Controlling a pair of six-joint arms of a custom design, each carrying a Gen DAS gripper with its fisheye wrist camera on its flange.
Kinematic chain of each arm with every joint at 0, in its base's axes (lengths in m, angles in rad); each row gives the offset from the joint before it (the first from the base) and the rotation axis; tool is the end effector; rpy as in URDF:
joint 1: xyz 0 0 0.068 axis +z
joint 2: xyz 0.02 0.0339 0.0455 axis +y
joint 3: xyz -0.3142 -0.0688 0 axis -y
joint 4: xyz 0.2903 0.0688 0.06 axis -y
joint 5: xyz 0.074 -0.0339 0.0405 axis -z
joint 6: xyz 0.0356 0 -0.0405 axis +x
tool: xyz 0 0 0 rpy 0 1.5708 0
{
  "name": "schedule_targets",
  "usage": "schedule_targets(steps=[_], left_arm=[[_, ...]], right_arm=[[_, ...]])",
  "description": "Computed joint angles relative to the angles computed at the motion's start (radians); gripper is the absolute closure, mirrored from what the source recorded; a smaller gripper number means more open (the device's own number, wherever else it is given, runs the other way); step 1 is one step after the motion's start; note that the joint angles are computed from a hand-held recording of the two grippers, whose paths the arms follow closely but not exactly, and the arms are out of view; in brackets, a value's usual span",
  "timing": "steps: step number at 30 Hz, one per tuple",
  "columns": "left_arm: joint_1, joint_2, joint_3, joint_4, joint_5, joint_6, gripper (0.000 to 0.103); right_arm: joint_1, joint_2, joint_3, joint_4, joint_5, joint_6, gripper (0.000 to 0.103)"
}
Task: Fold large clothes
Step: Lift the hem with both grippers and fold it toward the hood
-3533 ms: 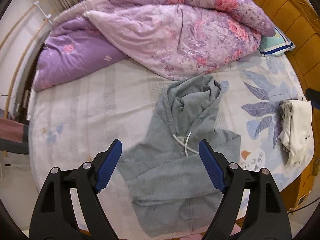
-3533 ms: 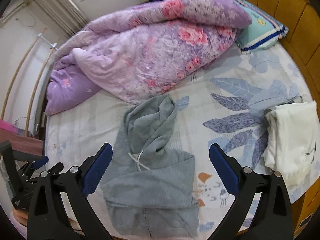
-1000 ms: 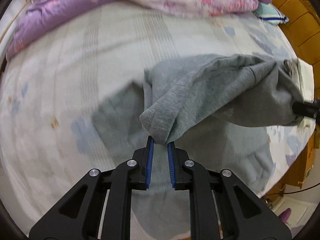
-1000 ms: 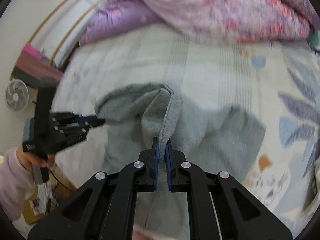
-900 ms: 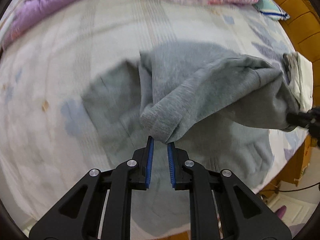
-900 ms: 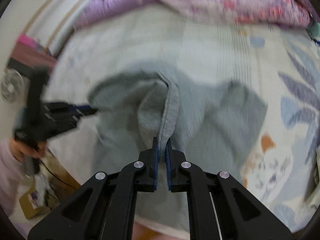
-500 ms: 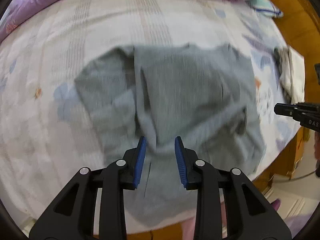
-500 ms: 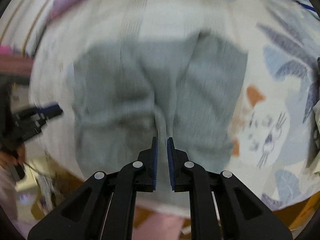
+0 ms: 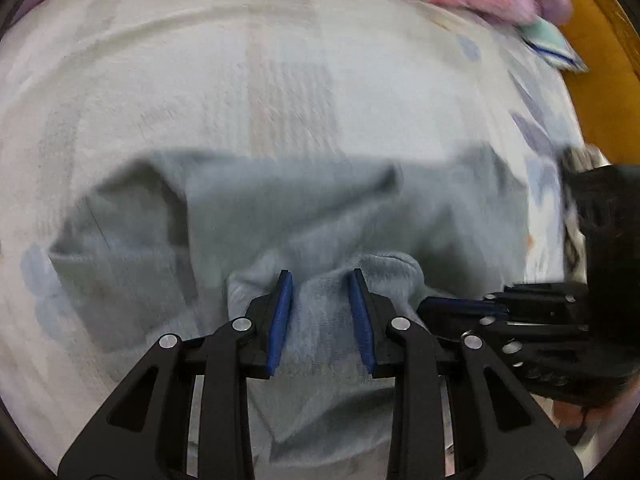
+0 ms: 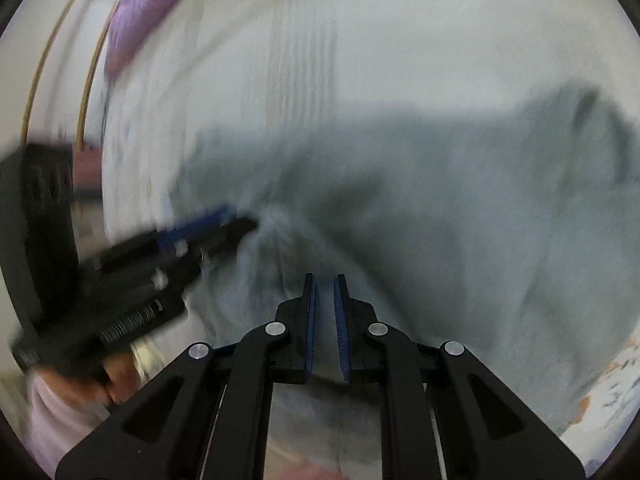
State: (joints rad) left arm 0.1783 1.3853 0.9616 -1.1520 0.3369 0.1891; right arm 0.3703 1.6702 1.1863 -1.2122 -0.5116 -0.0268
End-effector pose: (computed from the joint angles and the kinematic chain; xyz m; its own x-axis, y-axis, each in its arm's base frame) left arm 0.2489 0.0329 0.2501 -0.9984 0.0003 -0.0573 0.0190 0.9453 -0.3256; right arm 0.2947 0.1331 0.2400 -0.9176 -0.3813 0.1119 -0.2832 0.8251 0.4889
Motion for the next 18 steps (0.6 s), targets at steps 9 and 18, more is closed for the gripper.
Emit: schedule_targets(steps=[9, 18], left_arm=[[0.015, -0.301, -0.229, -0.261, -0.086, 0.150, 0.073], [0.217, -0.307, -0.111, -0.344, 0.016, 0.226, 0.052]], right_arm=[[0.019, -0.258, -0.279, -0.142, 0.016, -0.018, 0.095], [-0.137, -0.351, -0.220, -0.275, -0.053, -0.070, 0.068]])
